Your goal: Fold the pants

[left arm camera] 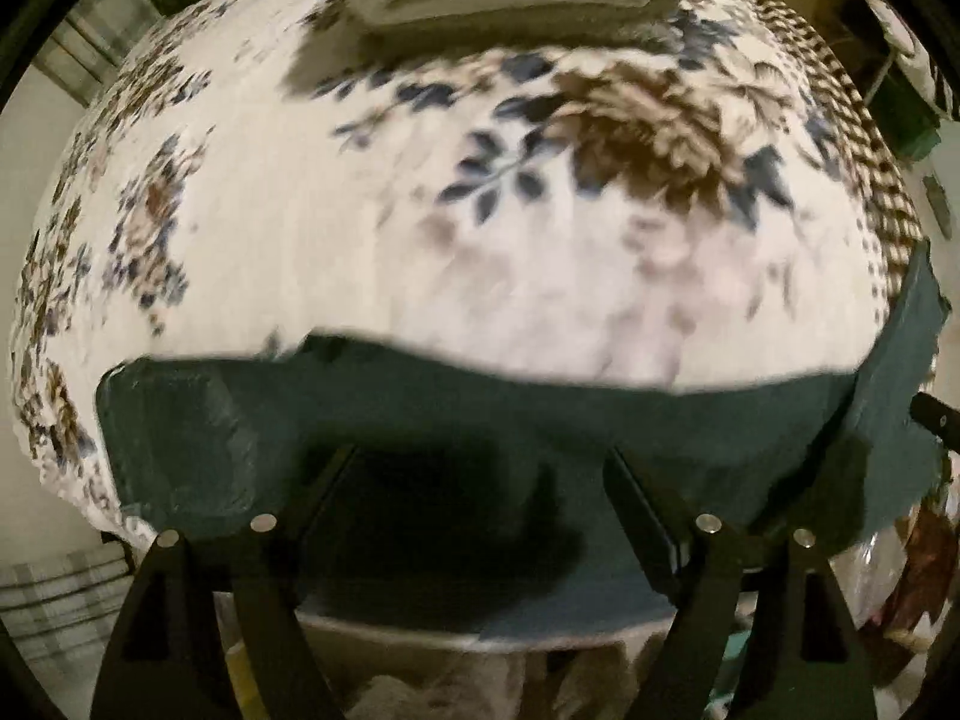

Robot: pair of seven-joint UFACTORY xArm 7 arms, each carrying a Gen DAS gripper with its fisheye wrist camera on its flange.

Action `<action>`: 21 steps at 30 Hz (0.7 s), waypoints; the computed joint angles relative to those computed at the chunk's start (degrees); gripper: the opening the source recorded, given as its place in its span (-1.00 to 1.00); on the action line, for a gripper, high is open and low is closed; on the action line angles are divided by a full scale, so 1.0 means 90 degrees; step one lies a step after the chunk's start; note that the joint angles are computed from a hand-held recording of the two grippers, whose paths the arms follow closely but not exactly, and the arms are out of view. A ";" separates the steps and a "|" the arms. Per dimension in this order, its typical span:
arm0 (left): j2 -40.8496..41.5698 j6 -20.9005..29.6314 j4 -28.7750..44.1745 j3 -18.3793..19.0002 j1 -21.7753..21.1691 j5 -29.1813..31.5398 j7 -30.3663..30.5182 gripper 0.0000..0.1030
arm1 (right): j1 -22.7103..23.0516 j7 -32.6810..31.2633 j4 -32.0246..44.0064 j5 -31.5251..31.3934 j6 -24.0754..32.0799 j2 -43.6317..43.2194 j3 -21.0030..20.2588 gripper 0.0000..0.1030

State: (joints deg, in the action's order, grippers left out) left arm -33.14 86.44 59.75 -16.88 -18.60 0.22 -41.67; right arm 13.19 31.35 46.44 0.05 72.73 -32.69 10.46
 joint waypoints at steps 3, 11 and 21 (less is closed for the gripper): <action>0.0718 -0.0265 0.0447 -0.0305 0.0013 0.0155 -0.0326 0.56 | -0.0444 0.0132 0.0103 -0.0280 -0.0480 0.0444 -0.0282 0.52; 0.1982 -0.0354 0.1240 -0.0449 -0.0460 0.0801 -0.1000 0.56 | -0.0672 0.0055 0.0740 -0.0822 -0.1204 0.2044 -0.0368 0.52; 0.2186 0.0080 0.1688 -0.0376 -0.1054 0.0655 -0.1264 0.56 | -0.0761 0.0676 -0.0236 -0.0264 -0.1148 0.0286 -0.0637 -0.83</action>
State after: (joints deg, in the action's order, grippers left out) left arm -13.46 87.16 74.94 -20.26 -28.08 6.11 -53.05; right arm 6.34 37.43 44.32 -2.32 62.39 -30.12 4.73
